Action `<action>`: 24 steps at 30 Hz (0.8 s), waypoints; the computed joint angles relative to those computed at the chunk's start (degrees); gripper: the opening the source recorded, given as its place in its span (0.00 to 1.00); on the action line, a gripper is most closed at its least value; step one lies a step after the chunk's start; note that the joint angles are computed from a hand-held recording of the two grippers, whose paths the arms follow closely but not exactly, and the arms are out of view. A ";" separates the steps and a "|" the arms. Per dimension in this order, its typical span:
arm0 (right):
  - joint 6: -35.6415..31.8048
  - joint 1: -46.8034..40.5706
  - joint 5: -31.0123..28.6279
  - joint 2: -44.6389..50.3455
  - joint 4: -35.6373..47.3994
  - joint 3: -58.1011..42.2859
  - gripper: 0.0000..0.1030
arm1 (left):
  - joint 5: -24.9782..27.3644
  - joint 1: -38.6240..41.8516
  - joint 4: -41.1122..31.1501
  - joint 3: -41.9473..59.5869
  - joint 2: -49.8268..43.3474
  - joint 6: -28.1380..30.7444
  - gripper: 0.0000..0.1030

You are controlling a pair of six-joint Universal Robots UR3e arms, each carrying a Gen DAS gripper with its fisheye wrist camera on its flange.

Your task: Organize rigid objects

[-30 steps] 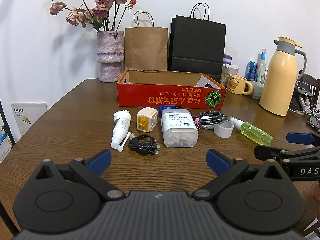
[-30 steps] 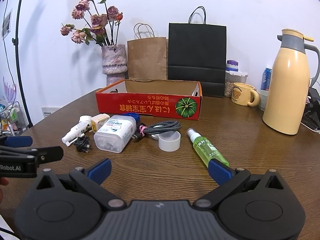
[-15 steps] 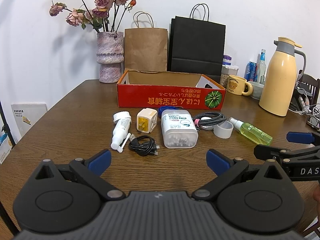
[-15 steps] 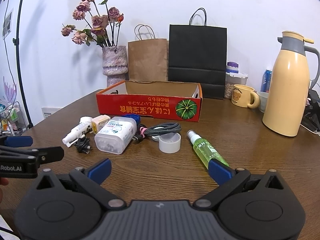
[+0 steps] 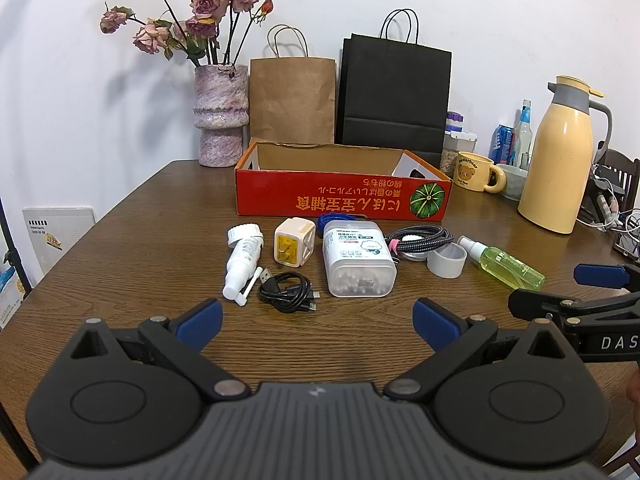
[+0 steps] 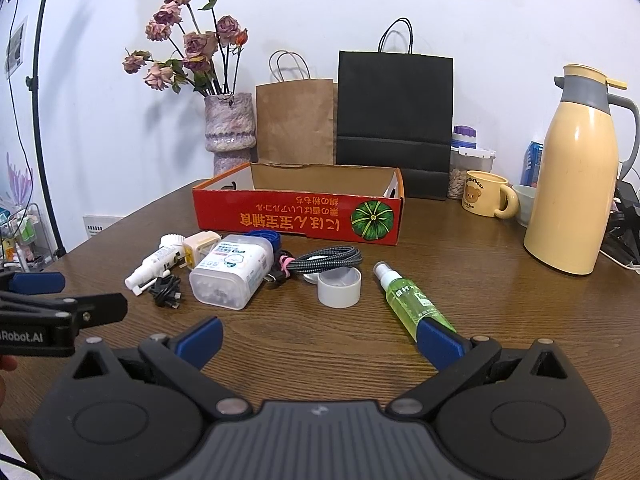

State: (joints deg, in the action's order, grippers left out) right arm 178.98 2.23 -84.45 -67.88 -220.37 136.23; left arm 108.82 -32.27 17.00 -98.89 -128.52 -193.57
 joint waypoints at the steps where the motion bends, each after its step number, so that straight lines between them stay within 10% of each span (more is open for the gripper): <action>1: 0.00 0.00 0.00 0.00 0.00 0.00 1.00 | 0.02 0.03 0.18 -0.04 -0.11 0.03 1.00; 24: -0.06 -0.12 0.09 0.06 -0.36 0.10 1.00 | 0.09 -0.04 0.43 -0.44 0.21 0.05 1.00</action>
State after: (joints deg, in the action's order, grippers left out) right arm 178.92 2.12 -84.35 -67.82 -220.73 136.33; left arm 108.91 -32.31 17.43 -99.33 -128.31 -193.52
